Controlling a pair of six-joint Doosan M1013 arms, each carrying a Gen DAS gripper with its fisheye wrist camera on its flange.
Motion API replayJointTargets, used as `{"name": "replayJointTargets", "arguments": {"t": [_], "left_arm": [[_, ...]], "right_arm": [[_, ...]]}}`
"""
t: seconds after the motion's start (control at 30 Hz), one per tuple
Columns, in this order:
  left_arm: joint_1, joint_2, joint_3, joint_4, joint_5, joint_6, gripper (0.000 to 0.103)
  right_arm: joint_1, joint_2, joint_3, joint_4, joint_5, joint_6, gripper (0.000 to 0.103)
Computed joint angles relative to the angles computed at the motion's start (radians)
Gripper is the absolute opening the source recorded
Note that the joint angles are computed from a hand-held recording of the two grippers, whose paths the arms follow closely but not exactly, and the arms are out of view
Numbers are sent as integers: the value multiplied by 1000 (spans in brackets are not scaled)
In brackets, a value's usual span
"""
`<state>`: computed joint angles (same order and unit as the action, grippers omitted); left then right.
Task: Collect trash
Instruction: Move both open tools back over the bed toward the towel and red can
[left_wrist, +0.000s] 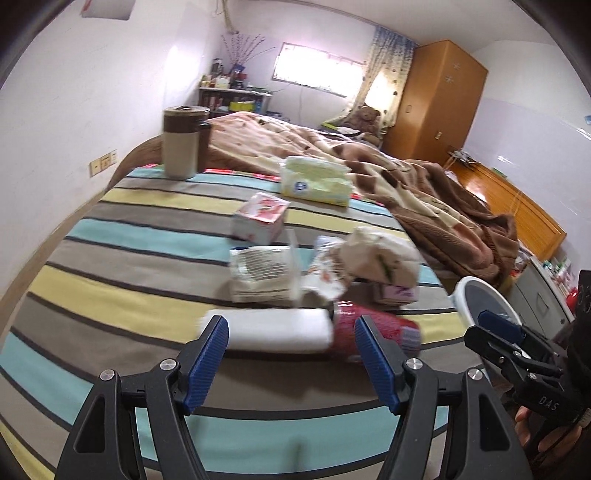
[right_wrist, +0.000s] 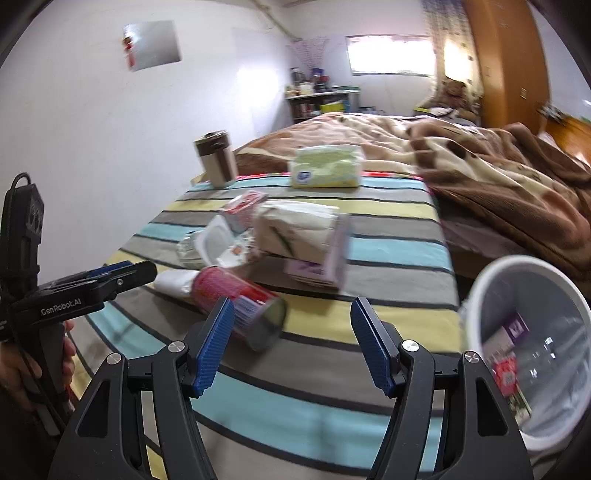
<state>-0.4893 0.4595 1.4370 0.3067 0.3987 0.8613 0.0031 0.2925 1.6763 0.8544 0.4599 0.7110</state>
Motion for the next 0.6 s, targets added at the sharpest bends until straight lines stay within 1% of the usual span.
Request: {"name": "replayJointTargets", "arguments": {"t": [0.07, 0.1, 0.13, 0.17, 0.2, 0.23, 0.3, 0.4, 0.5, 0.57, 0.6], "left_arm": [[14, -3, 11, -40, -4, 48, 70], [15, -4, 13, -30, 3, 45, 70], [18, -4, 13, -15, 15, 52, 70], [20, -3, 12, -23, 23, 74, 70], [21, -2, 11, -26, 28, 81, 70], [25, -3, 12, -43, 26, 103, 70], [33, -2, 11, -93, 20, 172, 70], [36, 11, -10, -104, 51, 227, 70], [46, 20, -18, -215, 48, 394, 70], [54, 22, -19, -294, 41, 503, 70], [57, 24, -23, -309, 45, 527, 70]], "right_arm": [[14, 9, -14, -31, 9, 7, 67], [21, 14, -21, -59, 9, 19, 67], [30, 20, -30, -94, 1, 42, 69], [37, 24, -36, -122, -3, 57, 74], [39, 27, -41, -127, 1, 53, 75], [41, 34, -50, -119, 20, 30, 76], [49, 42, -62, -156, 33, 47, 76], [62, 55, -78, -208, 50, 46, 76], [74, 72, -100, -269, 83, 52, 76], [85, 84, -114, -362, 85, 106, 77], [88, 86, -116, -386, 79, 117, 77]]}}
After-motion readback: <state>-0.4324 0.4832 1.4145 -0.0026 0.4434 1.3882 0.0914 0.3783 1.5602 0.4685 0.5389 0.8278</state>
